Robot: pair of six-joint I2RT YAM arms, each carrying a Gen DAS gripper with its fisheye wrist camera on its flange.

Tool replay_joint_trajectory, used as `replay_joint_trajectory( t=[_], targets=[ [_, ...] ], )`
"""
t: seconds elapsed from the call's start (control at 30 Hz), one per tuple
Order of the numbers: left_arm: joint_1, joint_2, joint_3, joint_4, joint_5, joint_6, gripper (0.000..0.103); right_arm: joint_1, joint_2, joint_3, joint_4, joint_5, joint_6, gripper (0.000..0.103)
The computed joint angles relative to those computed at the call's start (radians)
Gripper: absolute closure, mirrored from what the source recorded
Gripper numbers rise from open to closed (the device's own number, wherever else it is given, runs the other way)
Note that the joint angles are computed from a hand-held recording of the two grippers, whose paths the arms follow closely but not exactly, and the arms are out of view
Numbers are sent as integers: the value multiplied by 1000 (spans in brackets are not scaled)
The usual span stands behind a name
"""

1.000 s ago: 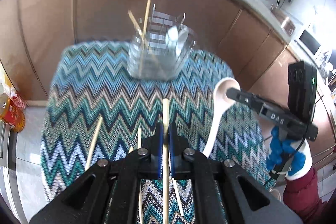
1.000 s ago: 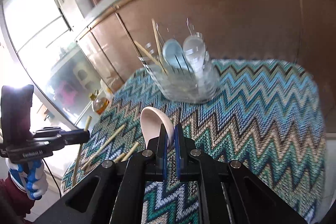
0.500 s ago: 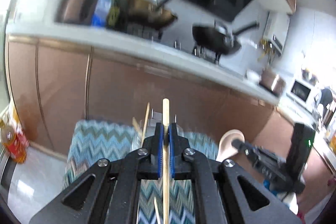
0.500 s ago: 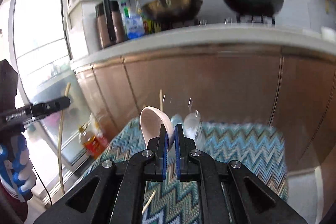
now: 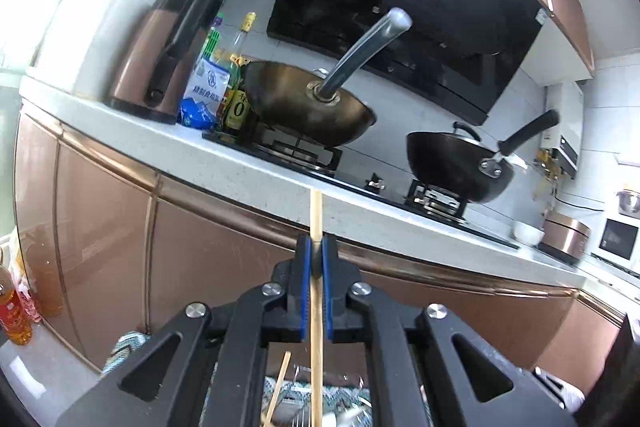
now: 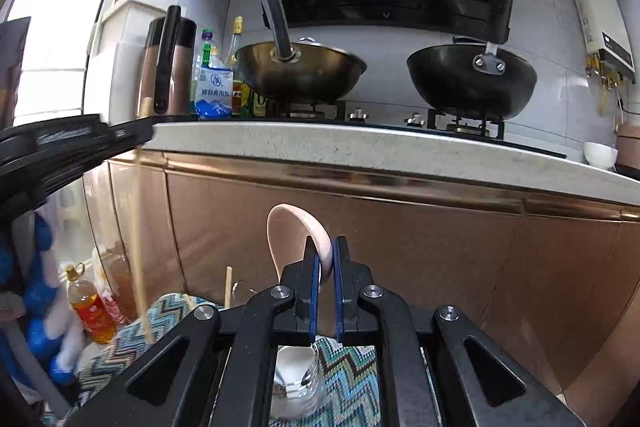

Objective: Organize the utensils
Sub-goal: 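Lift the spoon and chopstick and carry both tools over the clear holder, then open the right tool to drop the spoon in the holder while the left drops the chopstick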

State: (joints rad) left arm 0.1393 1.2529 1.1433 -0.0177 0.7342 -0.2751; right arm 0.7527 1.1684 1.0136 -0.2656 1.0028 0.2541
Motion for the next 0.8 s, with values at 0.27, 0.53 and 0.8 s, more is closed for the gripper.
replay_joint_trajectory(
  t=[0.27, 0.53, 0.8],
  targets=[
    [-140, 105, -104, 209, -183, 0, 98, -80, 42, -152, 230, -61, -76, 96],
    [-194, 138, -241, 351, -301, 69, 96, -92, 69, -261, 318, -106, -38, 95],
    [-44, 24, -216, 227, -147, 82, 67, 7, -6, -262, 244, 5, 11, 67]
  ],
)
